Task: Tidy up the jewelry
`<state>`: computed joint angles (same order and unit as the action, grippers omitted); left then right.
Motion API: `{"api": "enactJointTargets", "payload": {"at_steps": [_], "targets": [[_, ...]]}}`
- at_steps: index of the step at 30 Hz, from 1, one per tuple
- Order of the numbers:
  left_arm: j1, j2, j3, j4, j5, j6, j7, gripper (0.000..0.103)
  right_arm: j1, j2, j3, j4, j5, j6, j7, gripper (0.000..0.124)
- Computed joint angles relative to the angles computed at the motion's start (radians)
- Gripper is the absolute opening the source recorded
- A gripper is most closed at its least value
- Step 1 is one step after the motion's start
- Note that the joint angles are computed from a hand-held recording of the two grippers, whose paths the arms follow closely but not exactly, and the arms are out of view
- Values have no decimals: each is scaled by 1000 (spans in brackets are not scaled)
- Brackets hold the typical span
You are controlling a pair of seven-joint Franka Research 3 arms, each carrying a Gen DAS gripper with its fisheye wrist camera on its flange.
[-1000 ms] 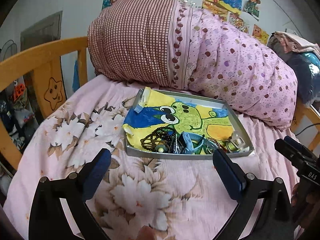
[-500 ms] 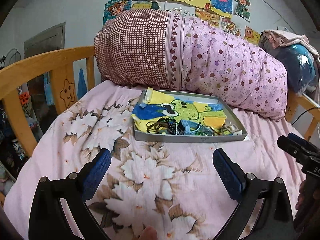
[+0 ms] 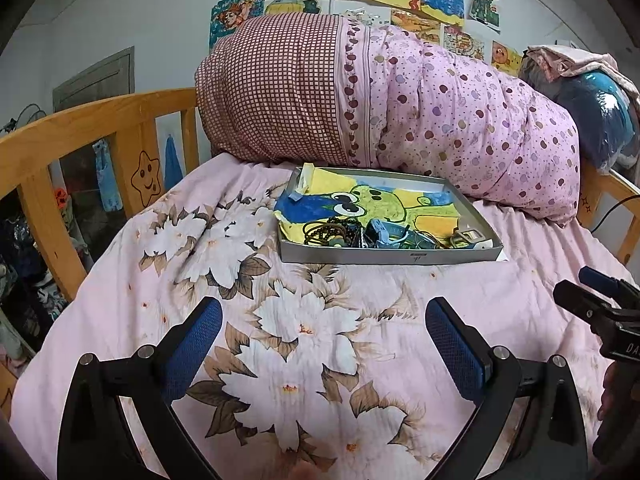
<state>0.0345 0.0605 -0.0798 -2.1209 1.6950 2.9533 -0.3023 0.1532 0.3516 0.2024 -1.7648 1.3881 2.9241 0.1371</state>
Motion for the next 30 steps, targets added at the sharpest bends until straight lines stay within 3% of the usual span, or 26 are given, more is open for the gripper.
{"api": "enactJointTargets", "payload": {"at_steps": [30], "targets": [[1,4,1,-3,-10,17,16,99,-7,3,-1,-1,-7,-1,17,103]]}}
